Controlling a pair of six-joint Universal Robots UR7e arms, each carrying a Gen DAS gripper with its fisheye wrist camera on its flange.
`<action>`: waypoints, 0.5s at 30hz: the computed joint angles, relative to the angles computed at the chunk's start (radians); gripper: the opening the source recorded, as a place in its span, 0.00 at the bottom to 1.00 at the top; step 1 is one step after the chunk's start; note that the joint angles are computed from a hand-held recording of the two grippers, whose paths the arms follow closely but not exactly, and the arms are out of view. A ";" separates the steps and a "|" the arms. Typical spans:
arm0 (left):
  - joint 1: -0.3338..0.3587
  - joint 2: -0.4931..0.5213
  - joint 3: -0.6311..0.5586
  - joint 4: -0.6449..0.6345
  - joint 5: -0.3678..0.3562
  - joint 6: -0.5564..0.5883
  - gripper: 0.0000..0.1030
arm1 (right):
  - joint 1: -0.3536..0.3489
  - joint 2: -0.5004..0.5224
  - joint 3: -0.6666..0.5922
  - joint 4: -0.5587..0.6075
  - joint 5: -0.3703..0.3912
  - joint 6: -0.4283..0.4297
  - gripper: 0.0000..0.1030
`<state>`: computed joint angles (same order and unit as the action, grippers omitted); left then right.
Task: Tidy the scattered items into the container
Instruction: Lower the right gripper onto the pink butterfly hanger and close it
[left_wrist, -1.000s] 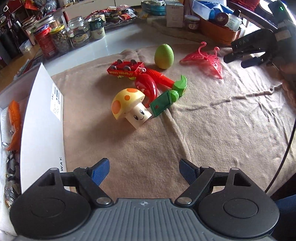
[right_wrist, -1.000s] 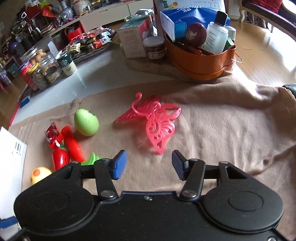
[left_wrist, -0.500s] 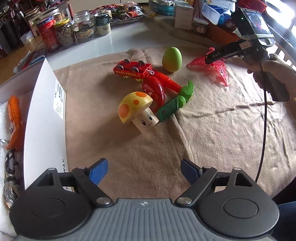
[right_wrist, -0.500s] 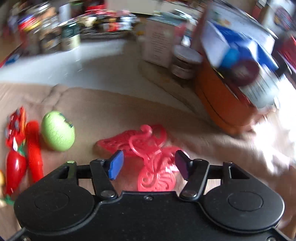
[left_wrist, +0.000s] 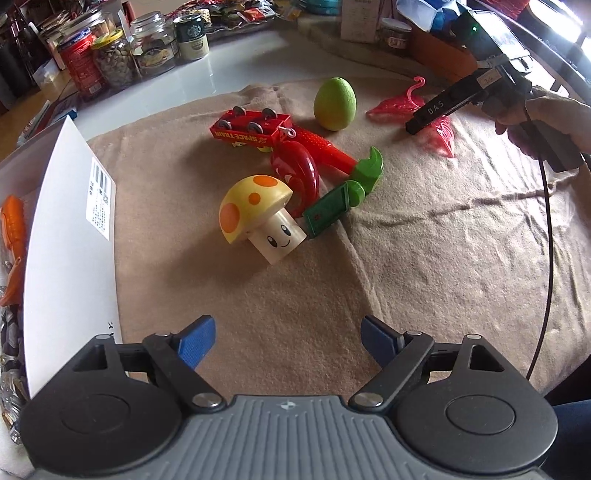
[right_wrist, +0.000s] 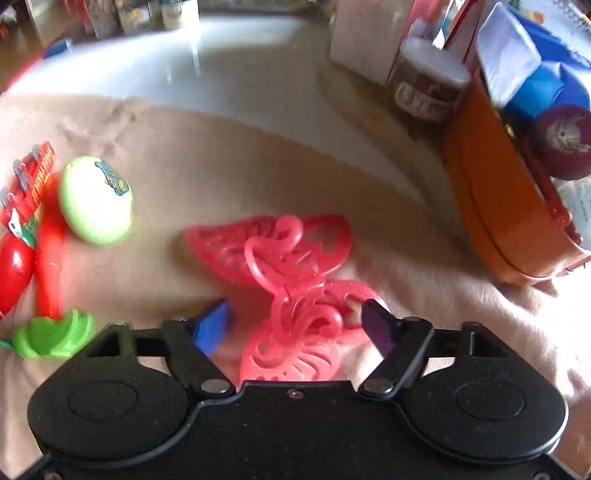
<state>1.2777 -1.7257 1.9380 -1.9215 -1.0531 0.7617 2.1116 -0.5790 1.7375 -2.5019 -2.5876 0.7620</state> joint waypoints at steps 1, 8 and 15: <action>-0.001 -0.001 0.004 0.002 -0.001 0.001 0.84 | 0.003 -0.001 0.012 -0.032 0.001 0.004 0.73; -0.009 -0.007 0.022 0.009 0.004 0.002 0.84 | 0.049 -0.015 -0.016 0.195 0.014 0.274 0.48; -0.007 -0.005 0.019 0.020 -0.005 -0.005 0.84 | 0.119 -0.003 -0.066 0.398 0.176 0.485 0.44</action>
